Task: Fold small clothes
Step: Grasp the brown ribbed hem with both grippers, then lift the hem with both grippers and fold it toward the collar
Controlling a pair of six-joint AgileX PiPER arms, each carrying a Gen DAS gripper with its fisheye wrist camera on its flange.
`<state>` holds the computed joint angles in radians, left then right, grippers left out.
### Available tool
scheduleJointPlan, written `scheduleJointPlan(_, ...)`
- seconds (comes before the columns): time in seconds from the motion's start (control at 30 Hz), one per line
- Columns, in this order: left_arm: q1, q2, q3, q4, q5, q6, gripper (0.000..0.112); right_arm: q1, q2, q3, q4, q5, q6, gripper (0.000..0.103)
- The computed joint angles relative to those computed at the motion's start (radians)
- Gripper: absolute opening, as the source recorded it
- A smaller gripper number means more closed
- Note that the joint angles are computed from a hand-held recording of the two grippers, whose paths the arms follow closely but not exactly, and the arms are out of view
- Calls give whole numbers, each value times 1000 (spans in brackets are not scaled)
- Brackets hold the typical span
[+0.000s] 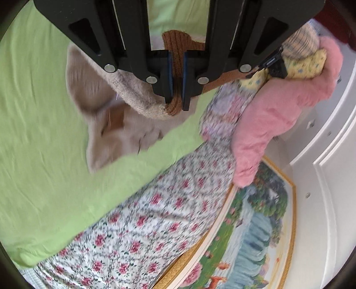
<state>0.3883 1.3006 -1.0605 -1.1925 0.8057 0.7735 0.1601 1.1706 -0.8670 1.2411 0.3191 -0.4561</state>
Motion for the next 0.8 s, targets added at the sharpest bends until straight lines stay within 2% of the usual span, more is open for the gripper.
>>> scheduleJointPlan(0.03, -20, 41, -41, 14, -28, -13, 5, -11, 47, -41, -18, -3, 14, 7)
scheduleJointPlan(0.1, -58, 147, -139, 46, -78, -43, 5, -20, 145, -138, -165, -20, 139, 7)
scheduleJointPlan(0.17, -86, 238, -221, 82, -106, -78, 5, -29, 234, -229, -300, -24, 248, 7)
scheduleJointPlan(0.3, -142, 422, -406, 223, -160, -201, 5, -58, 405, -393, -453, 5, 380, 7)
scheduleJointPlan(0.4, -157, 549, -535, 291, -164, -279, 5, -69, 503, -481, -606, 12, 516, 7)
scheduleJointPlan(0.67, -177, 820, -844, 476, -120, -473, 5, -128, 689, -590, -665, 26, 629, 7)
scheduleJointPlan(0.8, -183, 902, -923, 539, -94, -553, 5, -121, 765, -656, -810, 66, 756, 7)
